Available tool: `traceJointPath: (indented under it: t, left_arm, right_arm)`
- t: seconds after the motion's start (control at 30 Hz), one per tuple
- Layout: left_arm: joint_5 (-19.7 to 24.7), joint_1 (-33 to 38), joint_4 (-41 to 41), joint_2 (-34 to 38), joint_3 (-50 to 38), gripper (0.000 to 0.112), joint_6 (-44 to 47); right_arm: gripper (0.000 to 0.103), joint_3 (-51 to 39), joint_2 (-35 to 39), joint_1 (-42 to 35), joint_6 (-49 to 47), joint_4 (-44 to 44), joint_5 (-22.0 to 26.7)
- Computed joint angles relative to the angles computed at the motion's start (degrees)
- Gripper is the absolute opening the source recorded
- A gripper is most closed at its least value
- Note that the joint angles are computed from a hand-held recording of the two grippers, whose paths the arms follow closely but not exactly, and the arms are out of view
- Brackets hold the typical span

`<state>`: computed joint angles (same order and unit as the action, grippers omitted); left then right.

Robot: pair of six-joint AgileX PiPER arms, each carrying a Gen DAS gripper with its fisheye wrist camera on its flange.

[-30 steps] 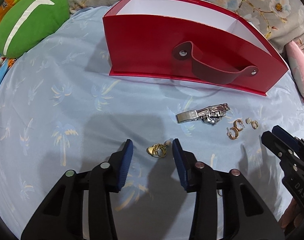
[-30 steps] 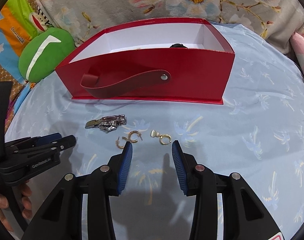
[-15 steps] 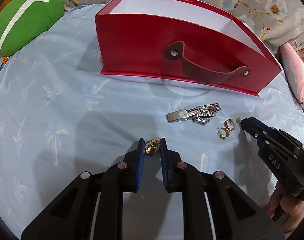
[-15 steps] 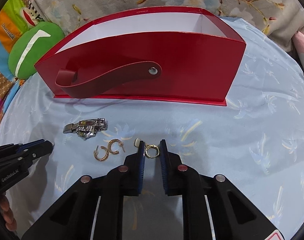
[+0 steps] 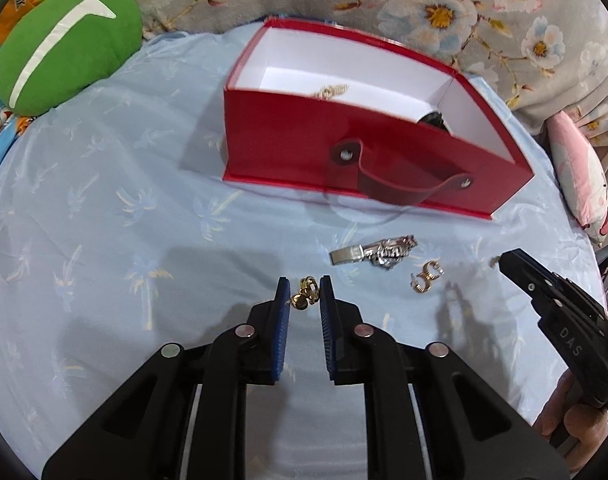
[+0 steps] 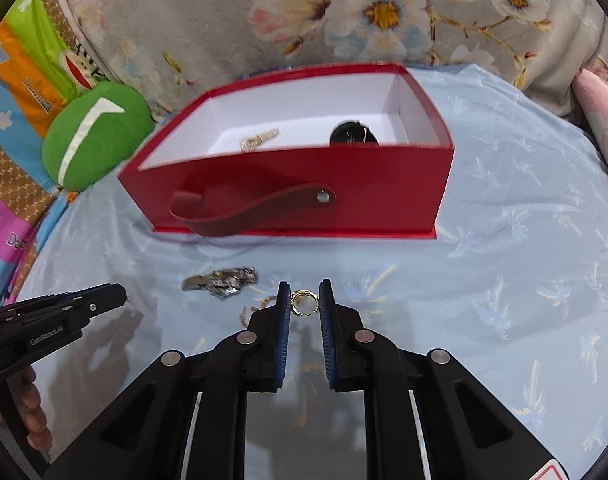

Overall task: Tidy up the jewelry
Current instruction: 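Carry both earrings with both tools over the red box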

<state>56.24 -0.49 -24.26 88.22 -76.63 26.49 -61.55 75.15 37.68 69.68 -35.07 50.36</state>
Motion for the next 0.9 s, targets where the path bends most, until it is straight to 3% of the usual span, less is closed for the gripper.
traceJointPath:
  t: [0.3,0.5,0.77,0.9]
  left_arm:
    - [4.0,3.3,-2.7,-2.5,-6.7,0.014,0.8]
    - [5.4,2.8,-3.1,-0.4,-16.2,0.014,-1.2]
    - [7.5,-2.5,1.4,11.5,-39.9,0.014,-7.7]
    - [10.7,-6.0,5.2,20.8,-54.8,0.014,-11.9]
  right_arm:
    - [0.013,-8.3,-2.5,4.9,-0.8,-5.5,7.4]
    - [0.013,-15.4,-1.4,2.1,-7.5,-5.2,7.1]
    - [0.013,-28.3,5.3,-7.7,-20.5,-0.3,3.6]
    - [0.013,-36.2,11.3,-13.2,-27.8,5.2,2.3]
